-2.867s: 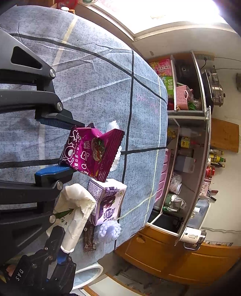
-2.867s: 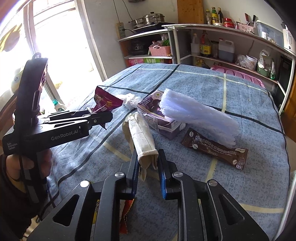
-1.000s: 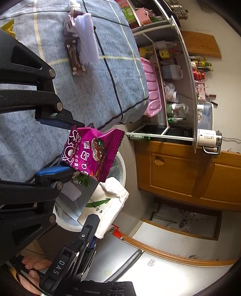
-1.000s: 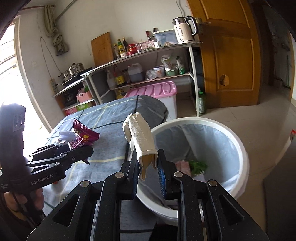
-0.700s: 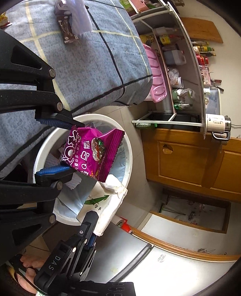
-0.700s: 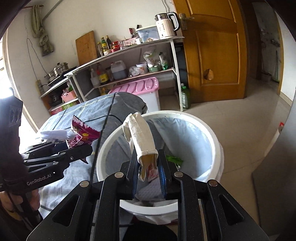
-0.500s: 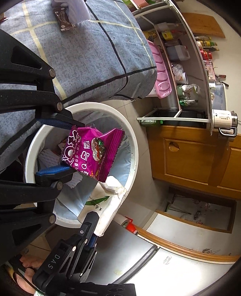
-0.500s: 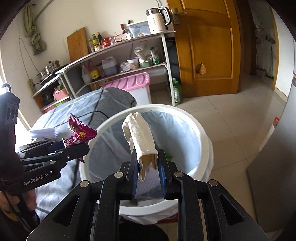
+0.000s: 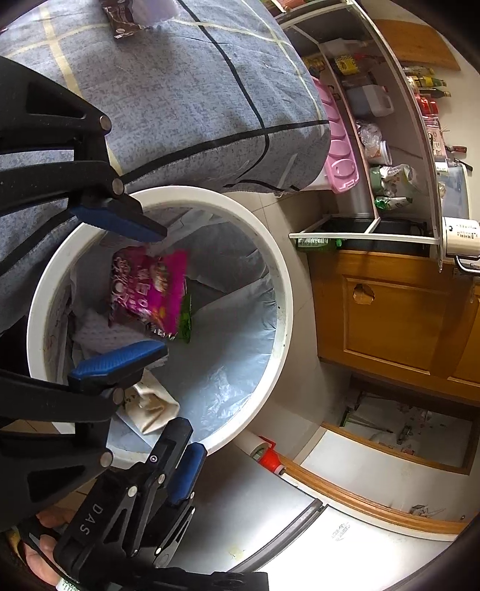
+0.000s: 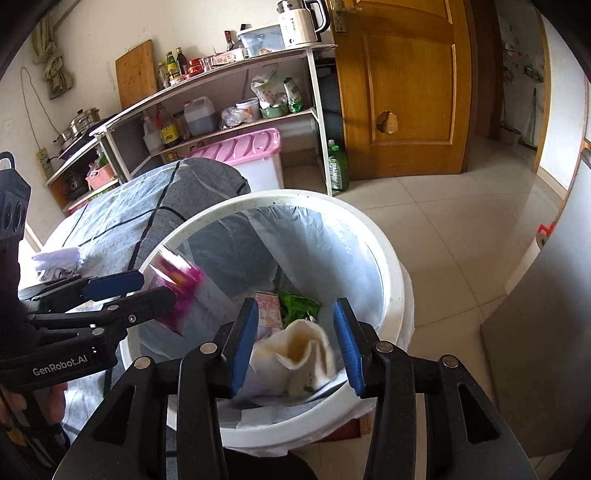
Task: Collect trash
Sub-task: 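Open the left tool to drop the magenta bag while the right drops the paper bag, then move both open tools back over the table toward the yellow wrapper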
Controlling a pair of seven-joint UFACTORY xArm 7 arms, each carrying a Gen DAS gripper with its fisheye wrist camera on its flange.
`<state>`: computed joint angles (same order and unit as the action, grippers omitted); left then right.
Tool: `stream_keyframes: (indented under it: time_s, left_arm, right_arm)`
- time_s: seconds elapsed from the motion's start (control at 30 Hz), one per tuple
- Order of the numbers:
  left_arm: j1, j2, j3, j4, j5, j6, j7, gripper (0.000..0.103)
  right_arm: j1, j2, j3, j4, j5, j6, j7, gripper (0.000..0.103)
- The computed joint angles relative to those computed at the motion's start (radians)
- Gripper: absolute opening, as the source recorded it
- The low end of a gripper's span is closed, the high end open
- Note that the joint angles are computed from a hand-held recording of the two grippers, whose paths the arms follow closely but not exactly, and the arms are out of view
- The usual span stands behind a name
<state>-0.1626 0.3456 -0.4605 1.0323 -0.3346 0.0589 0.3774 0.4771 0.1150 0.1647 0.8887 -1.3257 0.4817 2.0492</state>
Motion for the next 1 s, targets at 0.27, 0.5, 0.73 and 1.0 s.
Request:
stream_keyframes:
  time_s: [0.27,0.5,0.73,1.0]
  left_arm:
    - [0.085,-0.028,-0.087,-0.030,-0.082,-0.015,0.064,0.056]
    - [0.183,-0.094,-0.167,-0.089,-0.208,-0.038,0.163,0.056]
    - [0.306,-0.188,-0.274,-0.149,-0.483,-0.052,0.386,0.056]
    - [0.361,-0.307,-0.276,-0.196,-0.872,-0.032,0.687,0.056]
  right_arm:
    - [0.005,-0.010,0.008,-0.001,0.000,0.008,0.013,0.043]
    - [0.019,-0.007,0.018,0.021,-0.010,0.021,0.031,0.043]
    - [0.048,0.012,0.026,0.066,-0.026,0.037,0.041,0.043]
    - [0.093,0.057,0.027,0.147,-0.043,0.045,0.021,0.043]
